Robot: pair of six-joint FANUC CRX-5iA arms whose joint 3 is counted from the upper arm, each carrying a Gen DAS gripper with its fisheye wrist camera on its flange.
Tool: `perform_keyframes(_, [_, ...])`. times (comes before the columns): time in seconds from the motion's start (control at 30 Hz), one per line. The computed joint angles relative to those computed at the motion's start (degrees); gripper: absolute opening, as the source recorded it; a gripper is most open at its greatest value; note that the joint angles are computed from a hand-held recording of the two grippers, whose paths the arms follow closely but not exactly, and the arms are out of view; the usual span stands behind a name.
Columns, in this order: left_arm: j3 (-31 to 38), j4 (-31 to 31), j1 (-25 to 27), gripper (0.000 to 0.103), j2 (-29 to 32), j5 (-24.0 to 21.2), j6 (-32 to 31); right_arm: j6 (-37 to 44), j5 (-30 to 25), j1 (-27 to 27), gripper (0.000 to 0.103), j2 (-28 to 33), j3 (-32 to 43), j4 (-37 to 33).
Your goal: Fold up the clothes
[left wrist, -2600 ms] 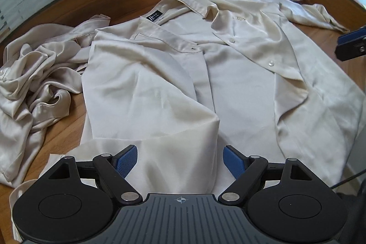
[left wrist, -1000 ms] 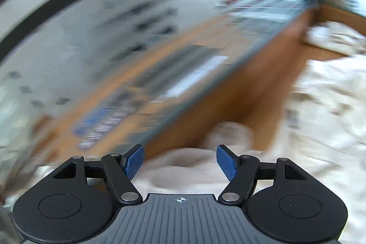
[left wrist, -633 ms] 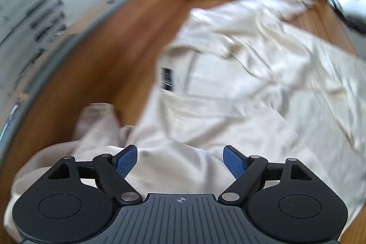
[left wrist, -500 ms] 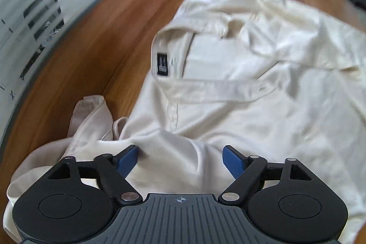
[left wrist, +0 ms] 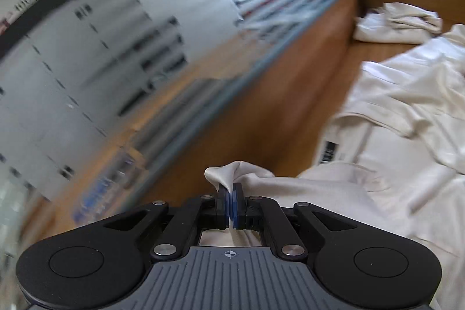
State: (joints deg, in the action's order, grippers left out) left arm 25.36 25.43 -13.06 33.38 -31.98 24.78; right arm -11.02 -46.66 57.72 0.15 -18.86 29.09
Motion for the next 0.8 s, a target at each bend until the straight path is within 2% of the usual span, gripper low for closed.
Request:
perform_keyframes(0.1, [2.9, -2.2, 0.5, 0.005, 1.1, -1.0, 1.9, 0.1, 5.6, -2.2, 0.069, 1.5, 0.5, 0.7])
perform_keyframes(0.23, [4.7, -2.8, 1.0, 0.005, 2.0, -2.1, 1.7, 4.8, 9.8, -4.5, 0.069, 4.8, 3.8, -0.6])
perform_keyframes(0.37, [4.4, -1.8, 1.4, 0.005, 2.1, -2.4, 0.1, 8.4, 13.7, -6.3, 0.069, 7.5, 6.7, -5.3])
perform_keyframes(0.43, [4.1, -1.0, 1.4, 0.005, 2.2, -2.4, -0.9, 10.5, 14.6, -6.8, 0.062, 8.6, 8.1, -8.3])
perform_keyframes(0.47, [3.6, -0.3, 1.4, 0.005, 2.1, -2.0, -2.2, 11.6, 14.4, -6.9, 0.048, 9.1, 8.7, -9.5])
perform_keyframes(0.5, [3.1, 0.4, 1.4, 0.005, 2.0, -1.6, -3.4, 13.0, 13.3, -6.8, 0.024, 9.7, 9.7, -11.1])
perform_keyframes(0.53, [2.5, 1.2, 1.4, 0.005, 1.9, -1.2, -4.7, 14.7, 11.8, -6.7, 0.012, 10.2, 10.9, -12.5])
perform_keyframes(0.57, [2.0, 1.9, 1.4, 0.005, 1.8, -0.8, -6.0, 15.6, 10.1, -6.5, 0.006, 10.4, 11.5, -12.7])
perform_keyframes(0.7, [-0.1, 4.9, 1.5, 0.005, 1.1, 0.5, -10.0, 9.5, 5.6, -4.8, 0.002, 6.9, 8.8, -5.9])
perform_keyframes(0.8, [-0.8, 6.1, 1.4, 0.005, 0.9, 0.8, -10.3, 4.9, -2.4, -3.5, 0.002, 2.3, 6.7, -1.1])
